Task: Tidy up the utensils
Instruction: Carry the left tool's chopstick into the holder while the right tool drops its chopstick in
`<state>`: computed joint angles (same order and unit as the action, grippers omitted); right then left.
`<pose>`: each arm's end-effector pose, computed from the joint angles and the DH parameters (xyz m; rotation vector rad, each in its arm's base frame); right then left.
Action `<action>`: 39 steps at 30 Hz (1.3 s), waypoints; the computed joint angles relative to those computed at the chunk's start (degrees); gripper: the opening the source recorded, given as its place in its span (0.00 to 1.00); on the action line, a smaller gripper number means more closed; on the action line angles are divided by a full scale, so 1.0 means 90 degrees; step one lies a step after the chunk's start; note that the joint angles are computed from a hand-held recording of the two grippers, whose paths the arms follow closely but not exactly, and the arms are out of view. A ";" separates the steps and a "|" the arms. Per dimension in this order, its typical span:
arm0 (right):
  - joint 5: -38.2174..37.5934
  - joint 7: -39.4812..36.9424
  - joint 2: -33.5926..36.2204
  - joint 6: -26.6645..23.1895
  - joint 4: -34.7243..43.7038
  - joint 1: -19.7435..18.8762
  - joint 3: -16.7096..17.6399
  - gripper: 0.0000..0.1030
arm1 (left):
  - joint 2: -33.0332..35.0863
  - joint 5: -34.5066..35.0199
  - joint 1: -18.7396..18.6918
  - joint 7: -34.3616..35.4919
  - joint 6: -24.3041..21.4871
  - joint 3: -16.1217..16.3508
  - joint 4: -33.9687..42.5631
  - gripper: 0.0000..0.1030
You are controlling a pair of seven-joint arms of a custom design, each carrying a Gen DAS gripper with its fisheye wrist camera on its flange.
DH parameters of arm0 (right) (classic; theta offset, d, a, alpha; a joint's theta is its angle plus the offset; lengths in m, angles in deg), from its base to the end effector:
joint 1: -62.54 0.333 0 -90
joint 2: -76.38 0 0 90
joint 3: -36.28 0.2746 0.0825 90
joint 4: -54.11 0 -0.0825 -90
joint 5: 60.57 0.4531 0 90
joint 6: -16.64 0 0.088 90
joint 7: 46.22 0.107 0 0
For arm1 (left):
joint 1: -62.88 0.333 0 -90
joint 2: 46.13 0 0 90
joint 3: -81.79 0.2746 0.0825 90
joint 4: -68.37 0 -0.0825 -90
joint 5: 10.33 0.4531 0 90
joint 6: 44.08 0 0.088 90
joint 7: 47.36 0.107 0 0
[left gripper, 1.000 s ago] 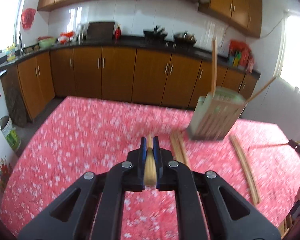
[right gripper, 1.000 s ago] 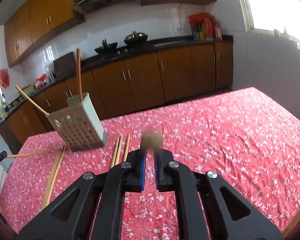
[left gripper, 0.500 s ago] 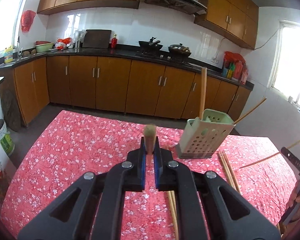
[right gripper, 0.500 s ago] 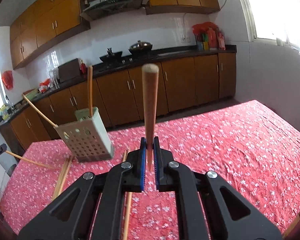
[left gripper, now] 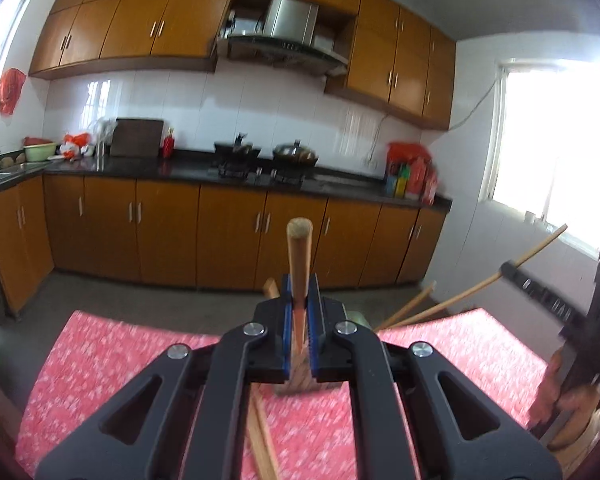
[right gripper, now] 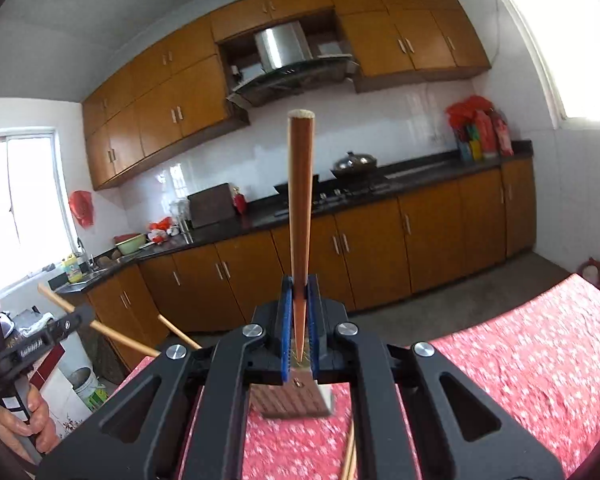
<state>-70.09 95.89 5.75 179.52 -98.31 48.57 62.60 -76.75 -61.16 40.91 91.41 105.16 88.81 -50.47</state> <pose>0.3501 0.1360 0.6682 -0.9336 1.5922 -1.0659 0.5104 -0.1035 0.7218 -1.0700 1.9516 -1.5809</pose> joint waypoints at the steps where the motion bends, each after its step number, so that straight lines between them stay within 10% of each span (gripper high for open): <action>1: -0.0024 -0.0020 0.0081 0.0048 0.0055 -0.0042 0.0015 0.07 | 0.0081 -0.0058 -0.0043 0.0024 0.0166 -0.0045 0.0067 0.07; 19: -0.0514 -0.0215 0.2266 0.0016 0.1011 -0.0130 0.0037 0.09 | 0.1612 -0.0136 0.0163 -0.0066 0.0965 -0.0835 0.0856 0.07; 24: -0.0749 0.0050 0.1985 -0.0012 0.0966 -0.0236 0.0105 0.41 | 0.1581 -0.0251 0.0234 -0.0016 0.1000 -0.0871 0.0864 0.21; 32: -0.0738 0.0327 0.0605 -0.0465 0.0261 -0.0029 0.0045 0.41 | 0.0808 -0.0535 0.0162 0.0214 0.1149 -0.0568 0.0242 0.29; 39: -0.0494 0.0174 0.0083 -0.2000 -0.0655 0.1006 -0.0380 0.40 | 0.0079 0.1091 0.0673 -0.0700 0.0903 -0.0475 -0.1027 0.34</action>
<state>-74.54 97.45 6.50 161.52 -104.21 57.62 59.18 -76.04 -51.34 46.97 85.11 113.30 84.54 -59.71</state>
